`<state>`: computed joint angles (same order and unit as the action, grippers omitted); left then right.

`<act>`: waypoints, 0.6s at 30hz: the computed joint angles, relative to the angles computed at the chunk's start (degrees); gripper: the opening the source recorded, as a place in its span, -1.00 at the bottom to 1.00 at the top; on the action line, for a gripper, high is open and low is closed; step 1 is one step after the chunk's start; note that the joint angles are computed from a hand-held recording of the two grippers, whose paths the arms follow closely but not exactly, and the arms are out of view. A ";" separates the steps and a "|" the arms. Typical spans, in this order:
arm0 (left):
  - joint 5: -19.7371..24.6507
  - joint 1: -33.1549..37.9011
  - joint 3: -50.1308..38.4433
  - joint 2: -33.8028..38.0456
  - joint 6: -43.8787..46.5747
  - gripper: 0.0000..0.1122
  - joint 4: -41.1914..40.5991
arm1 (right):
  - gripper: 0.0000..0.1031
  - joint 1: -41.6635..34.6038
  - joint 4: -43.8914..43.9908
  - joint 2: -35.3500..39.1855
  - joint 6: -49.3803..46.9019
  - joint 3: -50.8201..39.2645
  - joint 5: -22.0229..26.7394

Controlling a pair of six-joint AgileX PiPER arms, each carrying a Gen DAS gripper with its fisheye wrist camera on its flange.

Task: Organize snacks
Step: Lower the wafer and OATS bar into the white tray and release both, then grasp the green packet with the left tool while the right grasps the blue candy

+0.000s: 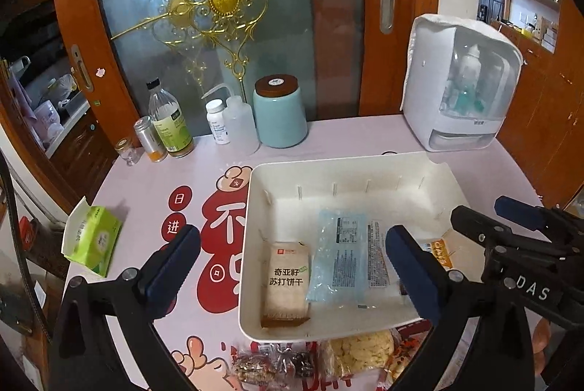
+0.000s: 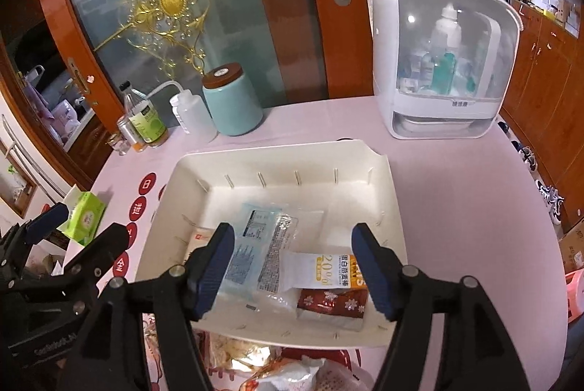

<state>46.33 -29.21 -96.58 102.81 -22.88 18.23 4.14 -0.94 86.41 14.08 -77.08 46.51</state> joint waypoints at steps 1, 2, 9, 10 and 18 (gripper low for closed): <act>0.21 -0.06 0.18 -0.54 0.07 0.80 -0.19 | 0.31 0.27 -0.28 -0.62 0.15 0.13 0.31; 0.37 -0.13 0.63 -1.41 0.14 0.80 -0.46 | 0.31 0.56 -0.60 -1.35 0.31 0.37 0.59; 1.53 -1.91 5.46 -8.99 -1.57 0.80 0.49 | 0.31 3.04 -3.27 -7.97 1.47 2.57 3.51; 1.68 -2.37 6.56 -10.51 -1.93 0.80 0.76 | 0.31 3.41 -3.76 -9.20 1.71 3.12 3.93; 6.69 -7.07 13.34 -20.07 -5.65 0.80 3.65 | 0.31 6.86 -8.00 -19.99 4.28 7.84 9.10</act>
<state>53.02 -36.29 -83.25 82.75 -28.53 21.88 11.00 -8.94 66.42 18.36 -69.24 55.61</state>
